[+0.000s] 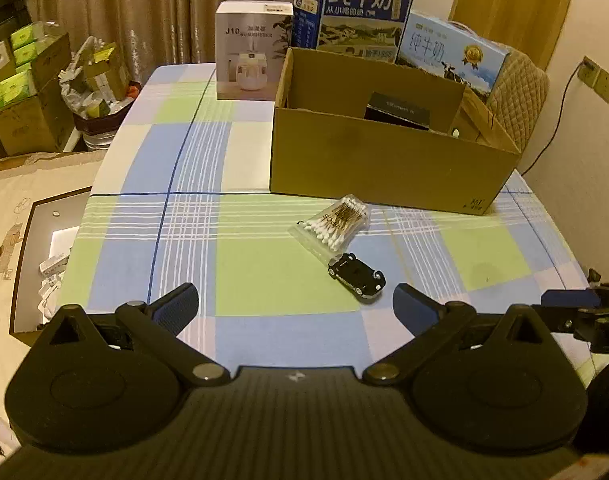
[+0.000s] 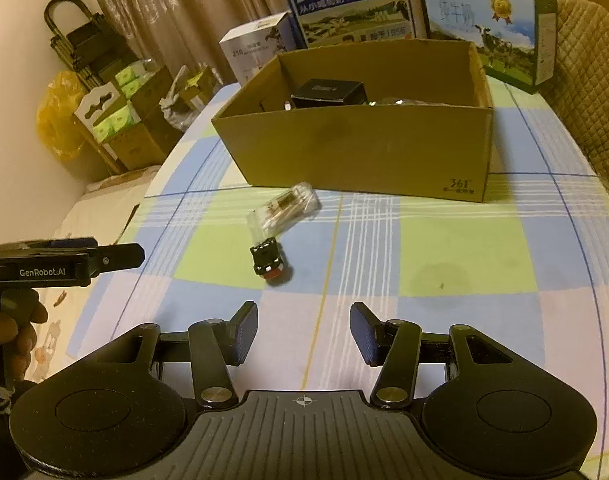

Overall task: Organize objects
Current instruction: 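Withdraw both open tools from the box toward the swab pack and toy car, then grasp the black toy car with the right tool while the left tool grasps the cotton swab pack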

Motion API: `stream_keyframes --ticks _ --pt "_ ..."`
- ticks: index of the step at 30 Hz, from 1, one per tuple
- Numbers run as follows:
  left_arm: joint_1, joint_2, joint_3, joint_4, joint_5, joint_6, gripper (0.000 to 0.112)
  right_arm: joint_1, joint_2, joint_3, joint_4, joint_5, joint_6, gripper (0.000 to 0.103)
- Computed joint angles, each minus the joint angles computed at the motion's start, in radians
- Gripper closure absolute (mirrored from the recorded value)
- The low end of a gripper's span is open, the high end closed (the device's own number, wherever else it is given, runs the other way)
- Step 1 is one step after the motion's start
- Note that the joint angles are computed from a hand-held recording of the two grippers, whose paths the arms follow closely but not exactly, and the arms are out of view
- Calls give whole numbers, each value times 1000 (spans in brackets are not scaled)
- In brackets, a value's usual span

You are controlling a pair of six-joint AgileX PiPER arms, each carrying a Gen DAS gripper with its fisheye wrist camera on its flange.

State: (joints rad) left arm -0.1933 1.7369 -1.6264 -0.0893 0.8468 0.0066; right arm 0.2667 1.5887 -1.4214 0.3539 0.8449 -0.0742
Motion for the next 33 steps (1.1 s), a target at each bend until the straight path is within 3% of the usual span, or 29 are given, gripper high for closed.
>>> stream_keyframes --ticks 8,20,26,29,33 --pt "35 86 -54 -29 -14 88 11 46 139 -97 -19 -26 -2 55" --pt "62 272 -164 18 -54 133 11 83 401 -352 -31 36 -44 55" --pt "83 336 -208 -99 -68 328 11 106 538 -533 -59 98 -59 55" --pt "78 388 -276 -49 -53 318 11 119 613 -644 -86 151 -57 55" --pt "104 434 -356 -86 -9 295 11 134 706 -783 -115 235 -56 55"
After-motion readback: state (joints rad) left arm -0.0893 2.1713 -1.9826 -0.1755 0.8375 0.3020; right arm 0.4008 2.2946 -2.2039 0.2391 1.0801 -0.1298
